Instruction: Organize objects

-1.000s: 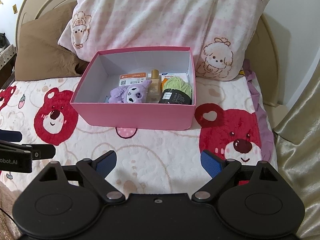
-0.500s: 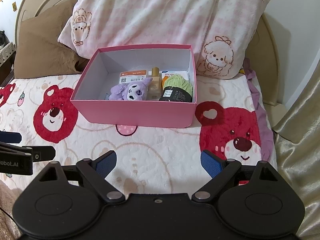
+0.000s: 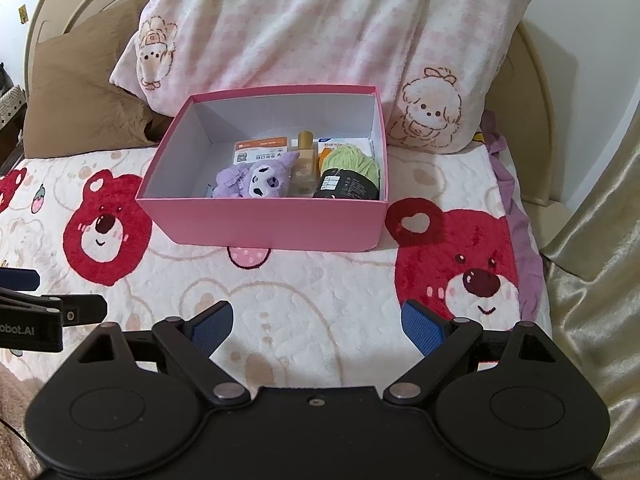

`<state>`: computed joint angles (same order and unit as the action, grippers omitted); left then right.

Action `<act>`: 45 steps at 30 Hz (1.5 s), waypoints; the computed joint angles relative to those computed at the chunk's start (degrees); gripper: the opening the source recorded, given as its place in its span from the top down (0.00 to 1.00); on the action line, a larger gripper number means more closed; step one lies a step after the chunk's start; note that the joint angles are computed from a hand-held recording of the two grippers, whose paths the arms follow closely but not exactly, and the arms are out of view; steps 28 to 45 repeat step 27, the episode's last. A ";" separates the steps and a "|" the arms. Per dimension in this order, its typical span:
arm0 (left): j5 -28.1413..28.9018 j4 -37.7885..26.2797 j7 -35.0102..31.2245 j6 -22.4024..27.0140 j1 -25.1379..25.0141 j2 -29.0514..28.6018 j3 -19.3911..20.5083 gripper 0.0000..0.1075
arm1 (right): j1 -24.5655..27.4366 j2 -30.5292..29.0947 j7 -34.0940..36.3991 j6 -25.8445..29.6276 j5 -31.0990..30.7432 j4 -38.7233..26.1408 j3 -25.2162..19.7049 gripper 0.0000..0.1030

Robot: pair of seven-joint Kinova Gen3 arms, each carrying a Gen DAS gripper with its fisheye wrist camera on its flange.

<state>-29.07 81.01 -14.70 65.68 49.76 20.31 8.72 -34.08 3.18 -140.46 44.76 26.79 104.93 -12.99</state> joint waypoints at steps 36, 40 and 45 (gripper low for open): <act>-0.04 0.34 0.03 -0.02 -0.04 0.08 -0.02 0.05 | -0.24 0.39 0.01 1.19 0.00 -0.38 0.09 0.09; -0.04 0.34 0.03 -0.02 -0.04 0.08 -0.02 0.05 | -0.24 0.39 0.01 1.19 0.00 -0.38 0.09 0.09; -0.04 0.34 0.03 -0.02 -0.04 0.08 -0.02 0.05 | -0.24 0.39 0.01 1.19 0.00 -0.38 0.09 0.09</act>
